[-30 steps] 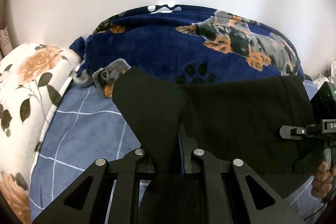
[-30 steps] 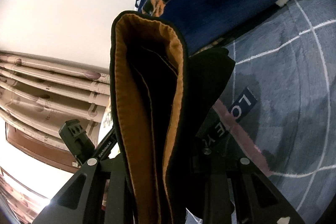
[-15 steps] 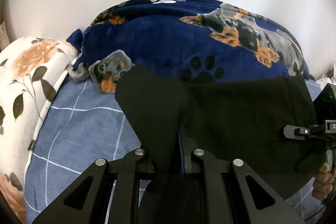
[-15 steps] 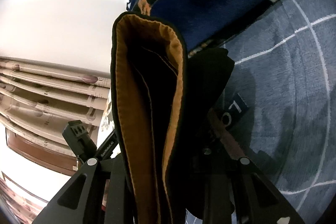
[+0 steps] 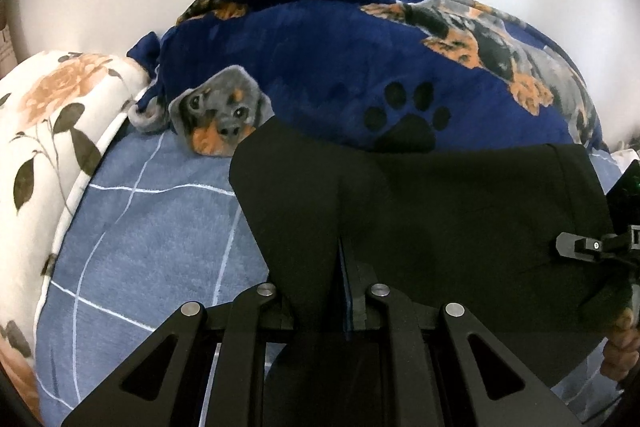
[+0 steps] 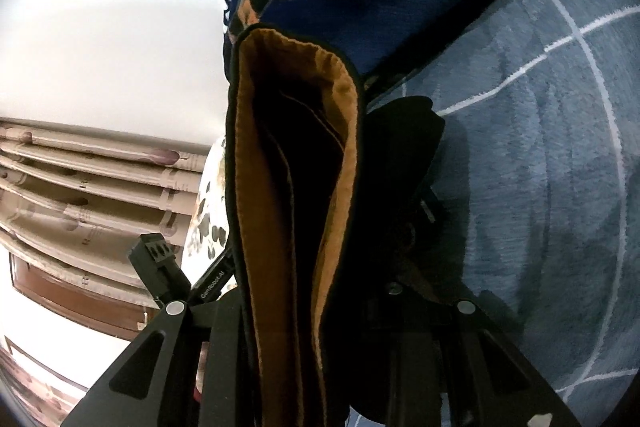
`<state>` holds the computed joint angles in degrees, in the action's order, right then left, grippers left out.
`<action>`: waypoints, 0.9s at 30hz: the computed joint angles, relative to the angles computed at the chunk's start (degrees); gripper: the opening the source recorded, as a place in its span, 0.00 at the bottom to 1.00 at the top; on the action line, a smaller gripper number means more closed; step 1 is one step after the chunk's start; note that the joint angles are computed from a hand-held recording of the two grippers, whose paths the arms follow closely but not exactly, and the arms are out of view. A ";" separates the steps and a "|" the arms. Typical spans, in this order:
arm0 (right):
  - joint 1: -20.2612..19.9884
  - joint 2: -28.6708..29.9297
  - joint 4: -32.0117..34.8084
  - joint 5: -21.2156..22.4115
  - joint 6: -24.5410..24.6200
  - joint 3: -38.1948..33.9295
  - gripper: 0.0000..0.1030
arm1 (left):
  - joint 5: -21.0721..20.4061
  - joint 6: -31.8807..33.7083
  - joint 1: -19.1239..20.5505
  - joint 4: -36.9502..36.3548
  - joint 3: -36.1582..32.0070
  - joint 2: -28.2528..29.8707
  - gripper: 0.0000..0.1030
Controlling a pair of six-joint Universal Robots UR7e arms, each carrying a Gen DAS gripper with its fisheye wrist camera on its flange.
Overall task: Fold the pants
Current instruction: 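Lift the waistband with the right gripper while the left gripper pinches the trousers, then fold the waistband over onto the trousers with the right gripper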
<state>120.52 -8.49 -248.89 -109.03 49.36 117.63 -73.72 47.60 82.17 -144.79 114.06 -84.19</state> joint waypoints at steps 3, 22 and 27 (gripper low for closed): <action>-0.26 0.20 0.15 -0.23 -0.03 0.01 0.24 | 0.28 0.16 0.48 -0.52 -0.22 0.74 0.16; 5.00 -4.28 23.38 -18.80 -9.53 -4.23 0.27 | -1.87 2.78 3.42 -8.35 1.38 2.95 0.30; 6.58 -3.43 25.43 -23.20 -11.38 -6.17 0.28 | -3.04 5.18 4.18 -13.10 3.01 3.13 0.33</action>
